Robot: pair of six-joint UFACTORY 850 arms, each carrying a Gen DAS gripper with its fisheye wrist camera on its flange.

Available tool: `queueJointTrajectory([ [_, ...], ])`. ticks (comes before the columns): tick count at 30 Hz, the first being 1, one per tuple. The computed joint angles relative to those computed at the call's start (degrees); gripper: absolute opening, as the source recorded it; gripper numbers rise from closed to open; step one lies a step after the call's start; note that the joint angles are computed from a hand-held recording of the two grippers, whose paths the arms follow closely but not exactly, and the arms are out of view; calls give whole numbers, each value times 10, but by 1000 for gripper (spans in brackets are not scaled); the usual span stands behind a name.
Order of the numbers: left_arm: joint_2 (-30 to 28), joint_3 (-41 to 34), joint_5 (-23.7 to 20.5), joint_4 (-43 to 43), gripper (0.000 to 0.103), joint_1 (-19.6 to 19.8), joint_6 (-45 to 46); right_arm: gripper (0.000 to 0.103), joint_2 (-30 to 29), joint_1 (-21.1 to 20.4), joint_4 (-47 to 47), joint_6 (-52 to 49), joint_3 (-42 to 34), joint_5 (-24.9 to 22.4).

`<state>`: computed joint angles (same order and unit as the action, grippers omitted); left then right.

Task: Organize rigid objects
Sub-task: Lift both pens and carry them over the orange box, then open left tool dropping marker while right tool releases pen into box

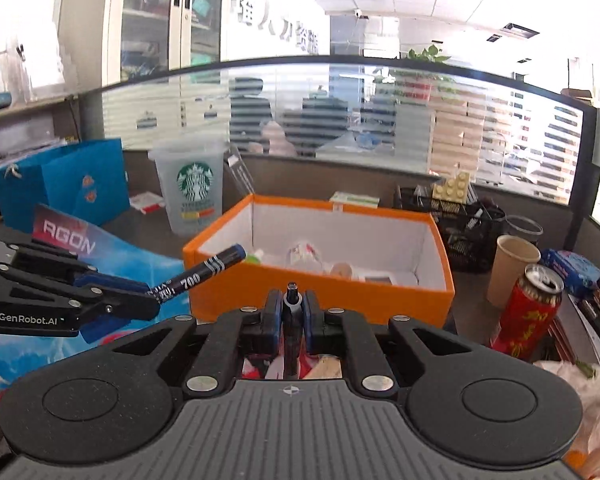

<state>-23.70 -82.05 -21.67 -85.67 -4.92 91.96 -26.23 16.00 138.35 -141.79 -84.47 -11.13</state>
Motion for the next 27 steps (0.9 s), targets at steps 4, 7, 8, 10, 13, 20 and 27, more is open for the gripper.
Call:
queueJointTrajectory([
  [4, -10, -30, 6, 22, 10, 0, -20, 10, 0, -9, -7, 17, -14, -15],
  [7, -24, -61, 2, 62, 10, 2, -62, 10, 1, -16, -11, 28, -26, -25],
  [8, -30, -74, 1, 78, 10, 3, -79, 10, 1, -19, -12, 30, -31, -27],
  [10, -49, -107, 1, 125, 10, 2, -135, 10, -3, -24, -40, 61, -46, -35],
  [13, -83, -166, -16, 214, 10, 4, -240, 10, -13, -32, -69, 96, -74, -37],
  [20, -175, -315, -52, 415, 10, 1, -469, 10, -66, -42, -199, 223, -177, -9],
  [27, -271, -458, -102, 557, 10, -5, -621, 10, -148, -50, -478, 515, -297, -8],
])
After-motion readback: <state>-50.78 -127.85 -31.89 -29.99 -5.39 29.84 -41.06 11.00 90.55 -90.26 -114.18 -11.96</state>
